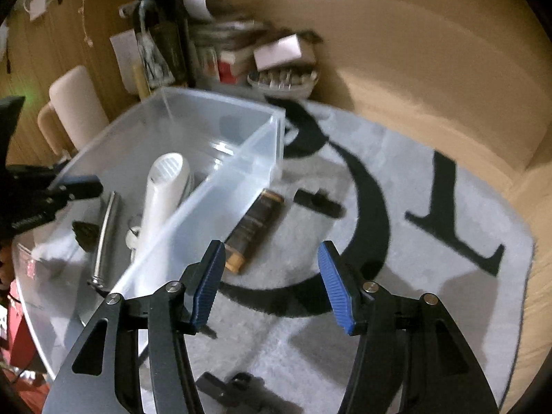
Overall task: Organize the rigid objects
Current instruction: 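Move the right gripper to the black-and-gold tube and grasp it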
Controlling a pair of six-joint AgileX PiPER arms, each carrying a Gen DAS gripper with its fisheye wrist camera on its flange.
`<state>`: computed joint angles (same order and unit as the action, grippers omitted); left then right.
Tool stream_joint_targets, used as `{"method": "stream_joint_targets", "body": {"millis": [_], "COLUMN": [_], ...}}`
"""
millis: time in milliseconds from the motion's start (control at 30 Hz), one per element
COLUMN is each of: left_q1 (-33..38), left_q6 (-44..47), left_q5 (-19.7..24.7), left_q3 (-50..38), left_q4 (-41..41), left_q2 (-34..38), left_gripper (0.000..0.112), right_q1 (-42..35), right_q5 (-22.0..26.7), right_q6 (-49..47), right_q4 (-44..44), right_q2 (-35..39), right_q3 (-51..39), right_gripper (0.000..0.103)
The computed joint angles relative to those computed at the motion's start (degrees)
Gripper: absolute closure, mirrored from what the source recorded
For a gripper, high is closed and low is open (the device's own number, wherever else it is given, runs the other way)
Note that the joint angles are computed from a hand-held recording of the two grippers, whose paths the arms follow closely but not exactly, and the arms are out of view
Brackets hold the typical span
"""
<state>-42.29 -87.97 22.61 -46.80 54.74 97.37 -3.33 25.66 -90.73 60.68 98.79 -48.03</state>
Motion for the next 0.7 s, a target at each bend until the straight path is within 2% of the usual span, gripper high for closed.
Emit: {"method": "stream_joint_targets", "body": {"millis": [167,233,300,367,400,433,467,533,600,700], "left_q1": [0.0,0.0,0.0,0.1,0.2,0.1,0.1,0.2,0.2,0.1], "left_q6": [0.1,0.2,0.4,0.4,0.4,0.2,0.2,-0.1,-0.3,-0.3], "left_q5": [0.1,0.0,0.2,0.1,-0.1,0.1,0.1,-0.1,-0.2,-0.1], "left_q3": [0.0,0.0,0.0,0.1,0.2,0.1,0.1,0.2,0.2,0.2], "left_q4": [0.0,-0.1,-0.2,-0.3,-0.2,-0.1,-0.1,0.1,0.2,0.2], "left_q2": [0.0,0.0,-0.1,-0.1,-0.2,-0.1,-0.1,-0.2,-0.2,-0.2], "left_gripper": [0.104,0.104,0.104,0.104,0.104,0.104,0.104,0.104,0.104,0.104], "right_q1": [2.7,3.7,2.5,2.0,1.8,1.7,1.6,-0.5,-1.9,-0.1], "right_q5": [-1.5,-3.8,-2.0,-2.6,-3.6,-4.0,-3.7,1.2,5.7,4.3], "right_q6": [1.9,0.4,0.5,1.5,1.7,4.2,8.8,11.1,8.4,3.9], "right_q4": [-2.6,-1.5,-1.1,-1.4,-1.4,-3.8,-8.1,-9.8,-8.3,-6.9], "right_q2": [3.6,4.8,5.8,5.9,5.9,6.1,6.4,7.4,7.4,6.0], "right_q3": [-2.0,-2.1,-3.3,-3.7,-3.7,-4.3,-5.1,-7.2,-7.5,-4.9], "right_gripper": [0.051,0.051,0.051,0.052,0.053,0.061,0.071,0.073,0.073,0.073]}}
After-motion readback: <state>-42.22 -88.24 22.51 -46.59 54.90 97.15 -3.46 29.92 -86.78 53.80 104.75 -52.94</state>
